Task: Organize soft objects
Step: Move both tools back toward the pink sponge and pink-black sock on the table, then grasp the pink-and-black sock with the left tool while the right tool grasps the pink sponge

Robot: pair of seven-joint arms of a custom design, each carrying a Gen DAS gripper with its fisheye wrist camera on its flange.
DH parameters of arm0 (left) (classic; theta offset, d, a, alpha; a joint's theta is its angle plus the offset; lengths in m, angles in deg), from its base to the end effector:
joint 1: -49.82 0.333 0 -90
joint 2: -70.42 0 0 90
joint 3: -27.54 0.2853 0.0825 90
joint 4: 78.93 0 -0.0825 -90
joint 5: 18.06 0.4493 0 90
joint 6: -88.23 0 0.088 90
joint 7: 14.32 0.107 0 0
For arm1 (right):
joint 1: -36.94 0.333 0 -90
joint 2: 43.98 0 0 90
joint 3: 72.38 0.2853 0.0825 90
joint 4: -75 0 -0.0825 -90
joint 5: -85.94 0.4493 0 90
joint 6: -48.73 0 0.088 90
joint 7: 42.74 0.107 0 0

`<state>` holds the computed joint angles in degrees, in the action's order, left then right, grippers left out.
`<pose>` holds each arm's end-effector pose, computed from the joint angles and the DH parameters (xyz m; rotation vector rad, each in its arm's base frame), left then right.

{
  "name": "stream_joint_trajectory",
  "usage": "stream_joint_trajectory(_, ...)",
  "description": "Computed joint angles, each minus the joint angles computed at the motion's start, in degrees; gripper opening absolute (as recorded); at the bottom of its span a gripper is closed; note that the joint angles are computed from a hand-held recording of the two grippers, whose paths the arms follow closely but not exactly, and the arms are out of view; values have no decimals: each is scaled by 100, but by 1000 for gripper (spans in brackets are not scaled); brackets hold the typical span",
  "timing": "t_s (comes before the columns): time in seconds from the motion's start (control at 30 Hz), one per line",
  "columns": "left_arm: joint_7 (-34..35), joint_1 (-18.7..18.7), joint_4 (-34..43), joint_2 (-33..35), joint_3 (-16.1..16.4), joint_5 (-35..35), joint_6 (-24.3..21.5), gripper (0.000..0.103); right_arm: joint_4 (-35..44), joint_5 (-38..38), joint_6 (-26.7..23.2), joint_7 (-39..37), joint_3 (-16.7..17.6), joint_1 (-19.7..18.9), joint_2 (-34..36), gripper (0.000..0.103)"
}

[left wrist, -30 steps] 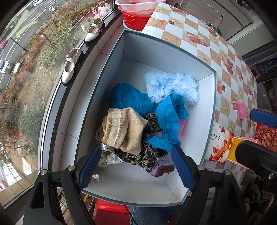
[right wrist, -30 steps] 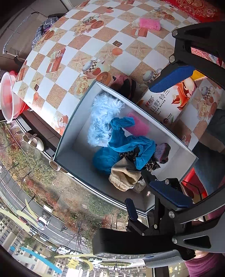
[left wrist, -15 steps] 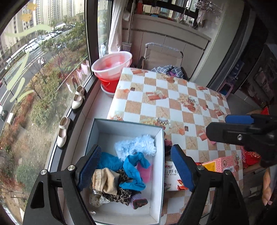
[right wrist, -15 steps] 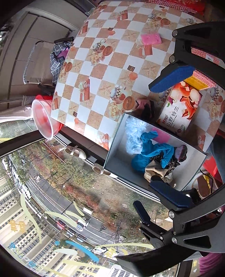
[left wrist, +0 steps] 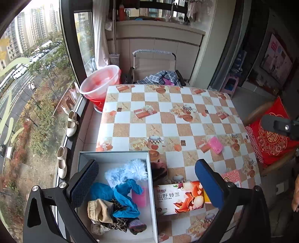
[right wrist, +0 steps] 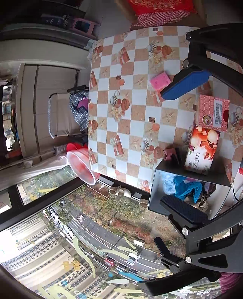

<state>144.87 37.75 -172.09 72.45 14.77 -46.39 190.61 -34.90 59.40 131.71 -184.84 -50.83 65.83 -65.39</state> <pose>0.5726 -0.3077 0.5727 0.0109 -2.9661 0.7668 0.3410 0.3706 0.6129 -0.2135 2.7166 -0.7216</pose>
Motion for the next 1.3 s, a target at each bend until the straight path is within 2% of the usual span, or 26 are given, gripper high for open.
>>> stream_joint_trajectory(0.07,-342,-127,137,173,-98,541,-332,103,-360,331,-50,296,-4,78,-361,103)
stream_joint_trajectory(0.17,-885,-366,249,405,-242,1301,-740,103,-1089,927,130,745,-15,171,-1028,103)
stream_joint_trajectory(0.27,-1214,-608,-152,300,-362,1917,-557,103,-1780,1390,371,1096,63,251,-1637,103)
stream_joint_trajectory(0.37,-1776,-866,-289,431,-472,2408,-654,103,-2456,1773,721,1286,102,367,-2203,103)
stream_joint_trajectory(0.53,-2300,-1315,-1614,-6,-681,3720,892,103,-3439,2346,1206,1508,158,631,-3018,103)
stream_joint_trajectory(0.6,-2591,-1426,-1732,113,-713,4101,980,103,-3790,2528,1387,1585,177,752,-3306,103)
stream_joint_trajectory(0.87,-3667,-1742,-1497,724,-666,4948,718,103,-4768,3019,1707,1868,238,1302,-4249,103)
stream_joint_trajectory(1.03,-4353,-1876,-1852,625,-622,5884,1250,103,-5140,3096,1827,1970,240,1530,-4625,103)
stream_joint_trajectory(1.2,-4637,-1967,-1391,1149,-572,6052,583,103,-5328,3076,1912,2036,259,1671,-4824,103)
stream_joint_trajectory(1.3,-4499,-1940,-1063,1439,-548,5724,278,103,-5386,3086,1928,2127,286,1750,-4883,103)
